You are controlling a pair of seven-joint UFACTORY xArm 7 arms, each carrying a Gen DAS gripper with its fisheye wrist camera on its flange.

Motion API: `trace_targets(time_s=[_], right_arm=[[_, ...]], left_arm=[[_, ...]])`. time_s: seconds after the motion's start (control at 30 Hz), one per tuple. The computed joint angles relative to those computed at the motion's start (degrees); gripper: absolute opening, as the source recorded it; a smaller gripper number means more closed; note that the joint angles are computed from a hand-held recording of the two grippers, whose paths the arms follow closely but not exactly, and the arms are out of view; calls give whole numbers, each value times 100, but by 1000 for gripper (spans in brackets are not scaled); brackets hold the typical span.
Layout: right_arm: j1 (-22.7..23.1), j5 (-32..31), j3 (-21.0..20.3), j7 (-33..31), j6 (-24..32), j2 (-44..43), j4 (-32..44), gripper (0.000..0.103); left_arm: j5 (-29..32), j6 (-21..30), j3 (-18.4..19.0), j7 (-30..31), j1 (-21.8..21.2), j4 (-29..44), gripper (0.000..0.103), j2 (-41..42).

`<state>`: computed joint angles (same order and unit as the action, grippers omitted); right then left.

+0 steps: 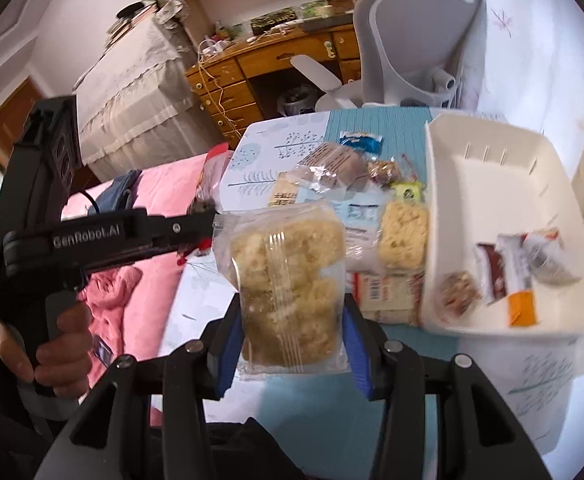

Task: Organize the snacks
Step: 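Carry both packets into the white tray and open both tools, then withdraw both tools from the tray toward the remaining snacks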

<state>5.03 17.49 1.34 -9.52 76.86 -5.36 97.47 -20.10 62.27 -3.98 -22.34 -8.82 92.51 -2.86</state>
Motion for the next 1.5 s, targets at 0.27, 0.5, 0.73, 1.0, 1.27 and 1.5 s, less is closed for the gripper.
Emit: trace_targets(time_s=[0.27, 0.5, 0.73, 1.0, 1.27, 1.5], right_arm=[[-438, 222, -334, -929, 402, 288, 527, 46], [-914, 325, -500, -1558, 672, 540, 878, 46], [-1342, 334, -583, -1894, 823, 840, 1257, 46], [-1733, 282, -603, -1954, 931, 1136, 1602, 46], [-1974, 287, -544, -1634, 1218, 1475, 1903, 64], [-1985, 327, -467, -1449, 1255, 1449, 1835, 76]], left_arm=[[625, -465, -338, -952, -412, 435, 39, 410], [1072, -829, -508, -1481, -862, 963, 39, 964], [1402, -810, -557, -1756, -1298, 1898, 39, 1761], [1582, -390, -498, -1728, -1736, 3362, 40, 2812], [1667, 150, -328, -1753, -2009, 4272, 69, 3354], [1747, 405, -252, -1958, -1926, 3951, 80, 3079]])
